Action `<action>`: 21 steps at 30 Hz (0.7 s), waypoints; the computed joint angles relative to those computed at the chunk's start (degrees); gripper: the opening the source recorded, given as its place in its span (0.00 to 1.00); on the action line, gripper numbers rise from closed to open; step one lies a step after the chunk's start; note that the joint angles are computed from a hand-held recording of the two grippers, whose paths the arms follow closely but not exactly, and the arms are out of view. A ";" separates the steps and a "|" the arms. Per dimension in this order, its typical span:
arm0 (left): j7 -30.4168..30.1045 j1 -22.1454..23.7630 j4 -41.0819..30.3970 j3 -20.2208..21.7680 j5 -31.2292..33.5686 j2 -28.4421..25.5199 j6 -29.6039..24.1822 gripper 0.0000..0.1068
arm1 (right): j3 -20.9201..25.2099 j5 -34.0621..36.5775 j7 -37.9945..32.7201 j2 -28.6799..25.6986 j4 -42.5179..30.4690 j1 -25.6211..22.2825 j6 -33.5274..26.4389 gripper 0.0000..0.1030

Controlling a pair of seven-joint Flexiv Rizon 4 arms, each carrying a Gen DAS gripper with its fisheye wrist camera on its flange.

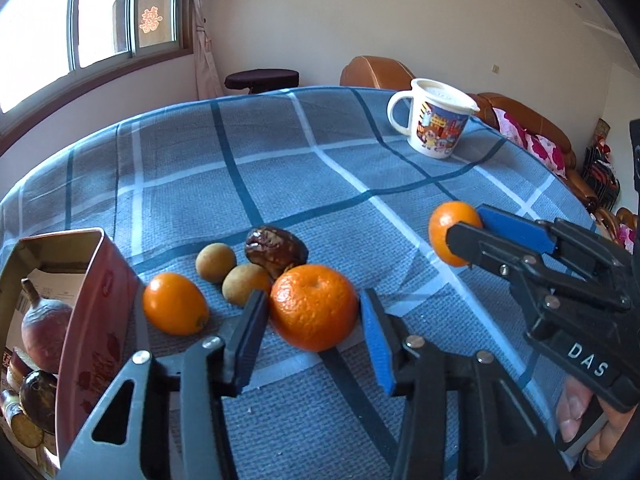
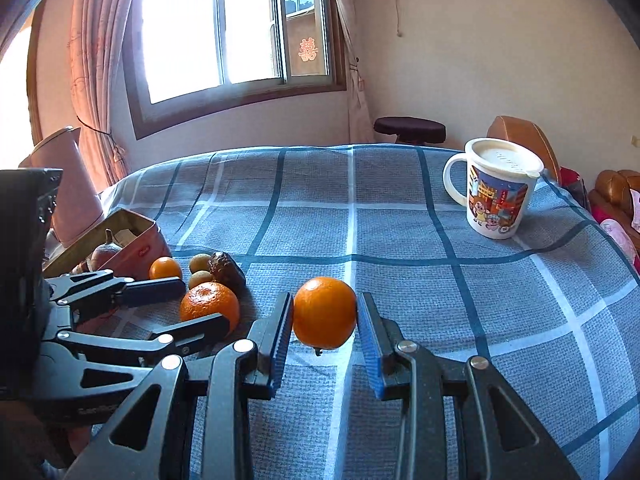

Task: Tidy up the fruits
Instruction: 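Grasp a large mandarin with the left tool while the right tool grasps an orange, then lift both oranges and carry them over the metal tin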

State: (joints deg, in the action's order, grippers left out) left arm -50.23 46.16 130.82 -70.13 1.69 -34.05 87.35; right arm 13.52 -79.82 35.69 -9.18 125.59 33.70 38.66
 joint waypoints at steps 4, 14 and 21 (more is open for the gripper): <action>-0.13 1.59 0.60 -1.38 0.49 -1.11 0.97 0.45 | 0.08 -0.13 -0.67 -0.13 -0.24 0.29 -0.65 0.34; -2.13 4.01 2.33 -2.97 7.36 -3.25 7.95 0.45 | 0.26 -4.18 1.80 0.72 0.62 0.14 -0.90 0.34; -3.33 4.81 3.17 -3.08 11.38 -3.94 11.91 0.45 | 0.46 -6.04 2.83 0.99 0.87 0.10 -1.42 0.34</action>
State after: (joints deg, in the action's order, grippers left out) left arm -53.56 50.97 133.99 -73.20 13.07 -37.99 99.27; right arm 13.99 -85.86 38.52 -8.19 126.47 33.79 37.25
